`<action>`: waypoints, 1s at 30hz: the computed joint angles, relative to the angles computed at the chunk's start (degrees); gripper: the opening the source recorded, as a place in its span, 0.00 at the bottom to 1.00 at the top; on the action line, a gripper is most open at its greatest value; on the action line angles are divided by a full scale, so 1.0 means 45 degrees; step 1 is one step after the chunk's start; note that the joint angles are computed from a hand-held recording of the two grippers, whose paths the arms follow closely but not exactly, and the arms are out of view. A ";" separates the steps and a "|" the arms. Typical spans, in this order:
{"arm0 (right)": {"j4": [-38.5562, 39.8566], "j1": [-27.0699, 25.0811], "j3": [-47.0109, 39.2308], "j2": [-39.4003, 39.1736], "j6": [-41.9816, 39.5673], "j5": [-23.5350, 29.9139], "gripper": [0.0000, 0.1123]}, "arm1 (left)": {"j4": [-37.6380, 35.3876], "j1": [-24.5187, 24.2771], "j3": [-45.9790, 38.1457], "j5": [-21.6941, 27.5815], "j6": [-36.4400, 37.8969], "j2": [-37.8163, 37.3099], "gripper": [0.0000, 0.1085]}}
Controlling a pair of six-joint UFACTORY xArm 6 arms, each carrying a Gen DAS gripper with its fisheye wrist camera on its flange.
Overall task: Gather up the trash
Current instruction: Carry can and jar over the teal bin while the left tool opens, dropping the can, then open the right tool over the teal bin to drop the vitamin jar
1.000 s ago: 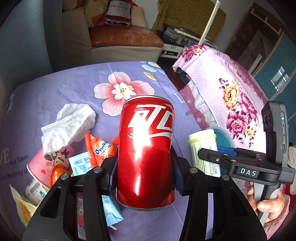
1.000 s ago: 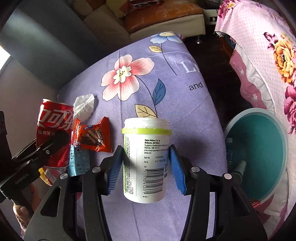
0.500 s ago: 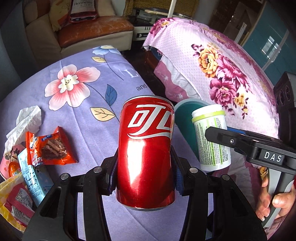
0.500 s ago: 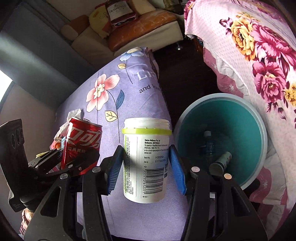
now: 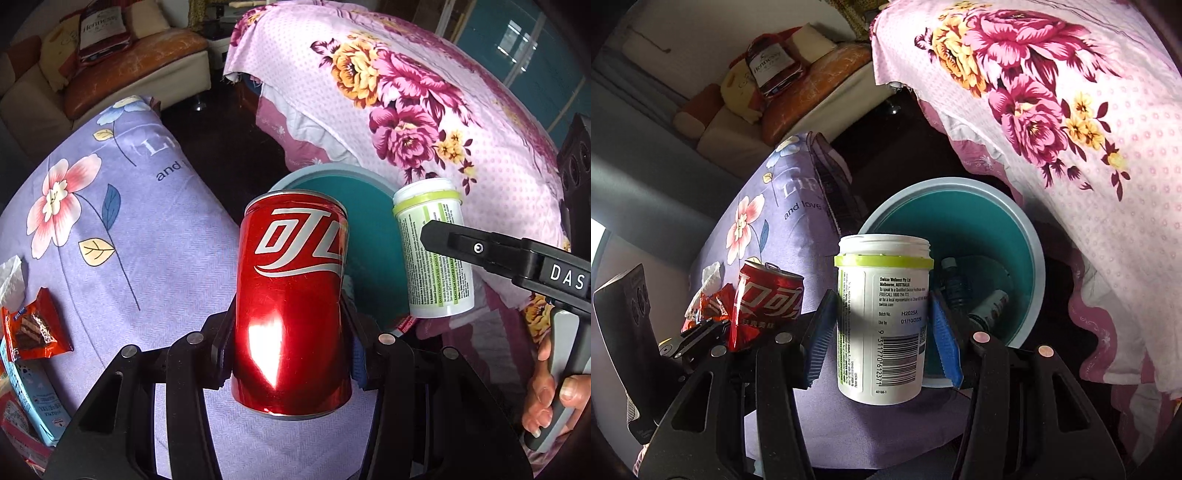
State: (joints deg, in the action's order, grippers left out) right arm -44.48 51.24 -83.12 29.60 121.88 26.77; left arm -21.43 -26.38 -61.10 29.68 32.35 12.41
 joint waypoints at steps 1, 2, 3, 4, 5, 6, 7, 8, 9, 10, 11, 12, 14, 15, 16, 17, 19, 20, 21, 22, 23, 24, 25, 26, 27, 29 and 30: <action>-0.0137 0.0009 0.0171 -0.0081 0.0234 0.0036 0.43 | 0.0090 -0.0129 -0.0117 0.0016 -0.0105 0.0149 0.45; -0.0234 0.0021 0.0318 -0.0158 0.0409 0.0086 0.43 | 0.0130 -0.0229 -0.0167 0.0020 -0.0126 0.0240 0.45; -0.0288 0.0020 0.0457 -0.0219 0.0521 0.0113 0.43 | 0.0180 -0.0310 -0.0223 0.0024 -0.0146 0.0325 0.45; -0.0289 0.0017 0.0567 -0.0253 0.0579 0.0115 0.43 | 0.0217 -0.0417 -0.0253 0.0009 -0.0192 0.0389 0.45; -0.0246 0.0006 0.0651 -0.0264 0.0588 0.0076 0.43 | 0.0190 -0.0480 -0.0331 0.0033 -0.0177 0.0479 0.45; -0.0210 -0.0011 0.0760 -0.0278 0.0613 -0.0003 0.43 | 0.0138 -0.0518 -0.0410 0.0067 -0.0149 0.0564 0.46; -0.0197 -0.0033 0.0864 -0.0290 0.0668 -0.0078 0.43 | 0.0103 -0.0564 -0.0454 0.0082 -0.0148 0.0627 0.46; -0.0212 -0.0063 0.0962 -0.0303 0.0738 -0.0147 0.43 | 0.0129 -0.0593 -0.0538 0.0095 -0.0173 0.0725 0.46; -0.0244 -0.0089 0.1057 -0.0324 0.0843 -0.0209 0.43 | 0.0191 -0.0624 -0.0611 0.0091 -0.0207 0.0823 0.46; -0.0307 -0.0114 0.1156 -0.0346 0.0988 -0.0281 0.43 | 0.0216 -0.0644 -0.0661 0.0069 -0.0198 0.0905 0.46; -0.0332 -0.0123 0.1205 -0.0350 0.1096 -0.0320 0.43 | 0.0243 -0.0670 -0.0705 0.0037 -0.0193 0.0985 0.46; -0.0337 -0.0150 0.1252 -0.0355 0.1163 -0.0357 0.43 | 0.0249 -0.0683 -0.0770 0.0002 -0.0171 0.1090 0.46; -0.0320 -0.0168 0.1363 -0.0383 0.1207 -0.0394 0.43 | 0.0211 -0.0677 -0.0894 0.0081 -0.0129 0.1252 0.46; -0.0239 -0.0196 0.1364 -0.0371 0.1118 -0.0417 0.43 | 0.0206 -0.0672 -0.0930 0.0092 -0.0162 0.1306 0.50; -0.0177 -0.0212 0.1368 -0.0354 0.1057 -0.0442 0.43 | 0.0107 -0.0652 -0.0970 0.0108 -0.0110 0.1349 0.53; -0.0124 -0.0251 0.1382 -0.0338 0.0991 -0.0492 0.43 | 0.0026 -0.0646 -0.0948 0.0037 -0.0067 0.1348 0.59; 0.0011 -0.0291 0.1348 -0.0273 0.0869 -0.0560 0.43 | 0.0050 -0.0657 -0.0852 -0.0206 -0.0089 0.1301 0.66; 0.0083 -0.0319 0.1313 -0.0219 0.0792 -0.0600 0.43 | 0.0040 -0.0660 -0.0809 -0.0302 -0.0051 0.1274 0.68; 0.0150 -0.0335 0.1264 -0.0165 0.0719 -0.0626 0.43 | 0.0035 -0.0657 -0.0788 -0.0344 -0.0022 0.1258 0.69; 0.0210 -0.0348 0.1224 -0.0111 0.0654 -0.0662 0.43 | 0.0035 -0.0638 -0.0784 -0.0330 -0.0014 0.1252 0.69; 0.0285 -0.0350 0.1154 -0.0035 0.0585 -0.0684 0.43 | 0.0012 -0.0607 -0.0778 -0.0301 -0.0006 0.1247 0.70; 0.0398 -0.0349 0.1104 0.0015 0.0478 -0.0697 0.43 | -0.0019 -0.0562 -0.0759 -0.0263 -0.0008 0.1235 0.70; 0.0517 -0.0353 0.1061 0.0063 0.0359 -0.0715 0.43 | -0.0051 -0.0514 -0.0739 -0.0223 -0.0014 0.1223 0.70; 0.0633 -0.0358 0.1008 0.0126 0.0247 -0.0735 0.43 | -0.0113 -0.0450 -0.0724 -0.0161 -0.0007 0.1211 0.70; 0.0767 -0.0371 0.0972 0.0176 0.0114 -0.0759 0.43 | -0.0211 -0.0376 -0.0702 -0.0098 0.0034 0.1189 0.71; 0.1051 -0.0386 0.0890 0.0293 -0.0137 -0.0793 0.43 | -0.0434 -0.0229 -0.0641 0.0018 0.0166 0.1123 0.71; 0.1213 -0.0383 0.0828 0.0363 -0.0263 -0.0789 0.43 | -0.0542 -0.0148 -0.0619 0.0101 0.0241 0.1087 0.71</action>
